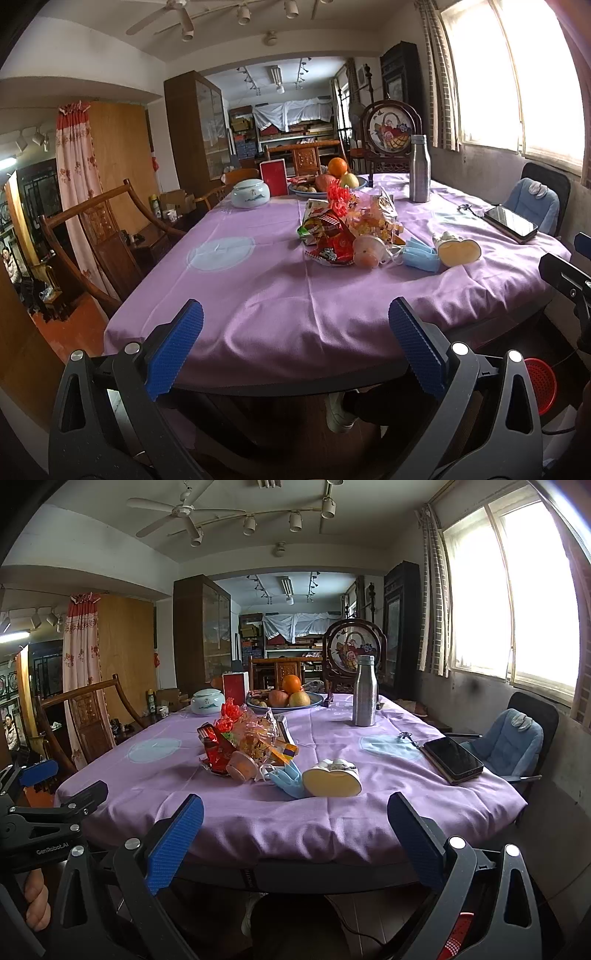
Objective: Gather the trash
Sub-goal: 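Move both tools toward the pile of items on the table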
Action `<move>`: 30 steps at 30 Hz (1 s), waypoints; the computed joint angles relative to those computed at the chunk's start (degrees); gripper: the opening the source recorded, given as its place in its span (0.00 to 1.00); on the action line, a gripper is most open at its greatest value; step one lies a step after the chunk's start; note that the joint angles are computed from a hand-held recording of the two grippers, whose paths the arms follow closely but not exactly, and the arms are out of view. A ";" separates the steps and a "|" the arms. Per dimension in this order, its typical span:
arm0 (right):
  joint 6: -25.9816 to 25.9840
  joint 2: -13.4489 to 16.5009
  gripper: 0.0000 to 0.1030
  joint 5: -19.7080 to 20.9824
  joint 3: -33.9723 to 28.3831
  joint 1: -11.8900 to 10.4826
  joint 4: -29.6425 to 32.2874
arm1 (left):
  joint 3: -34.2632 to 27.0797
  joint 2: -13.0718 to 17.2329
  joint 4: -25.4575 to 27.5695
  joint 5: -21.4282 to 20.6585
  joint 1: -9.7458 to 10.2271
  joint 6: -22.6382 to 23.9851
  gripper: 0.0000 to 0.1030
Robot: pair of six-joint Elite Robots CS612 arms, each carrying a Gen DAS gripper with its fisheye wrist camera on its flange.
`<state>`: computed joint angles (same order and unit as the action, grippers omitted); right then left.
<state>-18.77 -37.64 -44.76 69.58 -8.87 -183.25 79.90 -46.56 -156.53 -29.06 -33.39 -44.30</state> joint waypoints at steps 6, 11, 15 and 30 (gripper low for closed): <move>0.08 0.04 0.95 -0.23 0.06 0.18 -0.21 | 0.12 -0.18 0.59 0.11 -0.25 -0.68 0.94; -0.03 0.07 0.95 -0.25 0.08 0.22 -0.20 | 0.02 0.04 0.00 -0.06 -0.03 -0.06 0.94; -0.24 0.07 0.95 -0.14 -0.06 0.15 0.24 | 0.10 -0.13 0.59 -0.13 -0.23 -0.71 0.94; -4.30 1.46 0.95 -2.73 -2.67 1.08 7.94 | -1.58 0.83 5.34 -4.06 1.05 -4.05 0.94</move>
<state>-23.06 -36.18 -47.50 66.91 -7.79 -175.31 78.33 -45.73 -151.19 -33.12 -32.34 -48.35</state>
